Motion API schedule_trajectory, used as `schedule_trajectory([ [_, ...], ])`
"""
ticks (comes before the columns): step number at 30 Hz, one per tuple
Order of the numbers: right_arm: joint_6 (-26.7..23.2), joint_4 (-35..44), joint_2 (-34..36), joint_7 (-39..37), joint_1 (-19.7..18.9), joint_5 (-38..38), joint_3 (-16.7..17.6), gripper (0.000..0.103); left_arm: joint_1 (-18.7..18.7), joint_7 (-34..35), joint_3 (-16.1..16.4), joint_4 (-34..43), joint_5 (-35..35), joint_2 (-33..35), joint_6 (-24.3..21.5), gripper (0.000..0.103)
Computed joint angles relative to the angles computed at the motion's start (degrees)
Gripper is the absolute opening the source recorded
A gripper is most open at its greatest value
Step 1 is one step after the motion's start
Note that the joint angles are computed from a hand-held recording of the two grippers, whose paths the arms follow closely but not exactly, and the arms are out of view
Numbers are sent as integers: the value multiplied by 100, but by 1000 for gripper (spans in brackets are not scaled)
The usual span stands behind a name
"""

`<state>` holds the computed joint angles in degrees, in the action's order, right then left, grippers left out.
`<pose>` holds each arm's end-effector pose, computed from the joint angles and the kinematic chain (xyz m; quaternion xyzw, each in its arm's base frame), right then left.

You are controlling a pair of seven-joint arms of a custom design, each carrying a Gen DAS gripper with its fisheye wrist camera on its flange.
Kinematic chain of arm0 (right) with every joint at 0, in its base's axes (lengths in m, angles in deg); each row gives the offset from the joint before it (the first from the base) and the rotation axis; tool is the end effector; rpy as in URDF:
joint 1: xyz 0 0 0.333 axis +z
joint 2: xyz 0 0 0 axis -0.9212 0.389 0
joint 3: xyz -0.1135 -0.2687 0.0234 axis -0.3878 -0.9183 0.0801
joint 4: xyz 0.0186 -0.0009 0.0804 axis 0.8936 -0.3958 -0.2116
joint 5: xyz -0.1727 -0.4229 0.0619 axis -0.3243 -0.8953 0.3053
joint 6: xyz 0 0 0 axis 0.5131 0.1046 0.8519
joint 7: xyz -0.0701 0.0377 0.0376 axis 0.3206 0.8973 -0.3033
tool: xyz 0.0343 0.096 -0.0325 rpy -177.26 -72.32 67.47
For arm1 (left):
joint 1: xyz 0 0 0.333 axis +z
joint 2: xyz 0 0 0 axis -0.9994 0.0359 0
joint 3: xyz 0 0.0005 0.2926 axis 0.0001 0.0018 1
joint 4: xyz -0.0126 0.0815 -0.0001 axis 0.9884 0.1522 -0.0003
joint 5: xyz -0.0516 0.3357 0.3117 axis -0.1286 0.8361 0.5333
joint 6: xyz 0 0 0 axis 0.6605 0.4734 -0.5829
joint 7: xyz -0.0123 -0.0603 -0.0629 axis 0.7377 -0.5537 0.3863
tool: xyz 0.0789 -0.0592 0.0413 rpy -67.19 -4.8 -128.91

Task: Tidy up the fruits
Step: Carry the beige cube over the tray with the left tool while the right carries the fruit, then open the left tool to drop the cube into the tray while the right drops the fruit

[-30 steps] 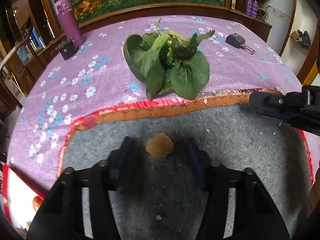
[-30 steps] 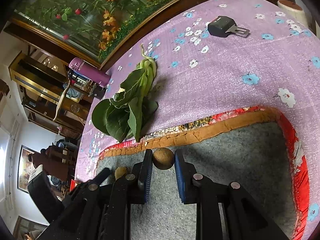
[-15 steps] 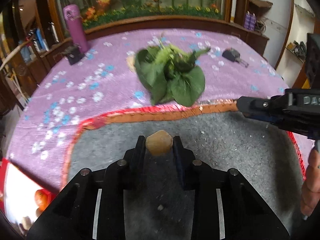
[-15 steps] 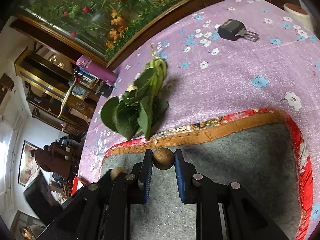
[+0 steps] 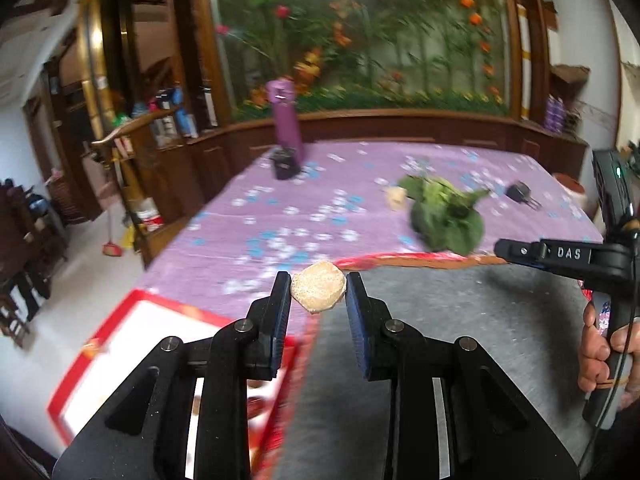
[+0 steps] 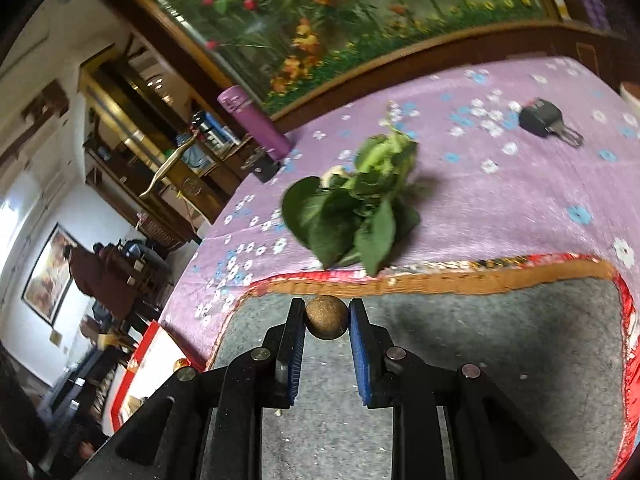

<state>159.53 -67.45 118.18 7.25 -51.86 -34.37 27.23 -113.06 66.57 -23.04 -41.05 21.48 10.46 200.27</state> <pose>0.7339 0.3414 0.4135 -0.6717 0.5746 0.0056 0.4676 0.5863 -0.4103 0.4813 -0.6583 0.5810 -0.2638 0.3995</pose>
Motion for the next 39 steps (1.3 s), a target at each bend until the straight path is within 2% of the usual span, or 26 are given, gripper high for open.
schedule_trajectory([
  [3,159,-71,-12,-528,-125,271,285,21,71,-304,-20,-593,121,-547,-73,27],
  [7,12,-19,6,-678,-38,409,360,21,309,-545,-175,-1219,164,-1137,-100,27],
  [10,-91,-4,-46,-775,122,418,376,21,490,-691,-301,-1522,181,-1426,-106,27],
  [14,-182,72,-49,-1103,203,764,584,21,706,-906,-413,-1880,158,-1748,-29,27],
  [20,-301,351,36,-1275,571,772,594,21,955,-1093,-521,-2299,58,-2121,98,27],
  [26,-480,772,290,-1186,967,453,519,21,1178,-1165,-564,-2661,-116,-2406,265,27],
  [33,-743,1329,749,-659,1462,-275,293,21,1357,-1197,-581,-2923,-358,-2530,337,27],
  [39,-962,1717,1123,-239,1669,-758,184,21,1446,-1188,-571,-3126,-534,-2604,398,27],
])
